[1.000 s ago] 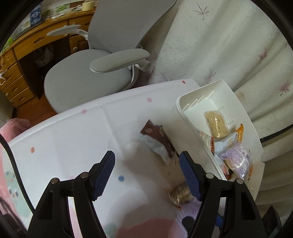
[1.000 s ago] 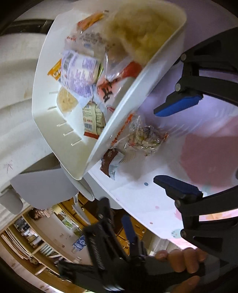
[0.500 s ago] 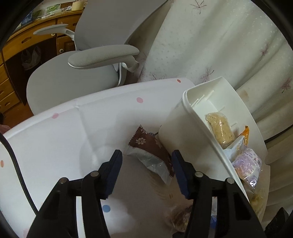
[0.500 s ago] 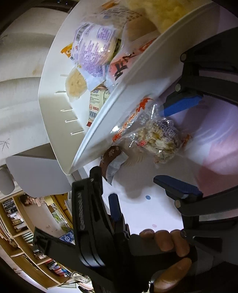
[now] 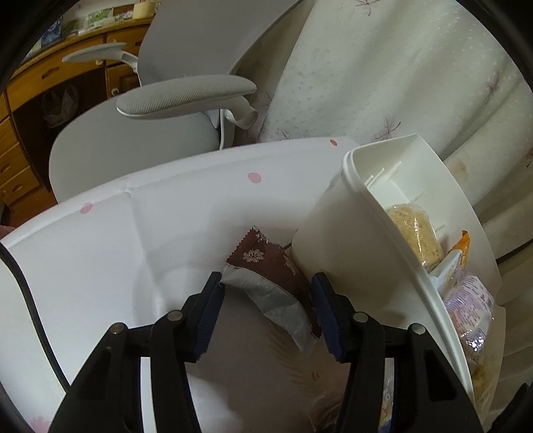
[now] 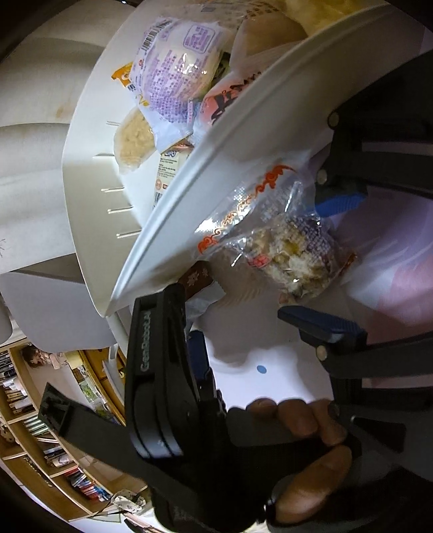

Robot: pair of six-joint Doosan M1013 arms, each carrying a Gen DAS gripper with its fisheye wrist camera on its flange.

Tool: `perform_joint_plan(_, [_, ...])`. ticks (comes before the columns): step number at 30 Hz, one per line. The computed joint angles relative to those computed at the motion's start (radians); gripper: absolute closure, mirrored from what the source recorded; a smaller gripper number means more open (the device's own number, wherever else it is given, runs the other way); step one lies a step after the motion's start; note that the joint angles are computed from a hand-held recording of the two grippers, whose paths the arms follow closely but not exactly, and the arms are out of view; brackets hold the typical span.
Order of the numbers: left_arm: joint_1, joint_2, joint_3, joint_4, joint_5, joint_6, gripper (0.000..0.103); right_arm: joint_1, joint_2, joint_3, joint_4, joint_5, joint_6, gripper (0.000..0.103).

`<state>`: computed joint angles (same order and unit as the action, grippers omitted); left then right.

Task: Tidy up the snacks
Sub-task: 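Grasp the brown chocolate wrapper with the left tool while the right tool grasps the nut snack bag, then carry the chocolate wrapper and nut snack bag into the white tray and release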

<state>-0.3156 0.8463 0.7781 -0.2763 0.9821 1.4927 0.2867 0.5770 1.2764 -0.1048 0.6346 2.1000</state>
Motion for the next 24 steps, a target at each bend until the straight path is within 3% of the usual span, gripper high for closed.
perform_joint_plan(4, [-0.003, -0.005, 0.011, 0.008, -0.018, -0.010, 0.060, -0.006, -0.002, 0.000, 0.025, -0.006, -0.035, 0.060])
perform_joint_plan(5, [0.000, -0.006, 0.015, -0.020, -0.020, 0.001, 0.067, -0.008, -0.003, 0.000, 0.031, -0.007, -0.045, 0.061])
perform_joint_plan(13, [-0.001, -0.008, 0.018, -0.015, -0.022, -0.011, 0.077, -0.018, -0.008, -0.006, 0.079, 0.011, -0.094, 0.066])
perform_joint_plan(15, [-0.003, -0.011, 0.019, -0.005, -0.024, -0.006, 0.086, -0.022, -0.009, -0.008, 0.096, 0.019, -0.109, 0.067])
perform_joint_plan(24, [-0.003, -0.061, 0.068, 0.049, -0.039, -0.007, 0.088, -0.021, -0.046, 0.018, 0.142, 0.045, -0.148, 0.067])
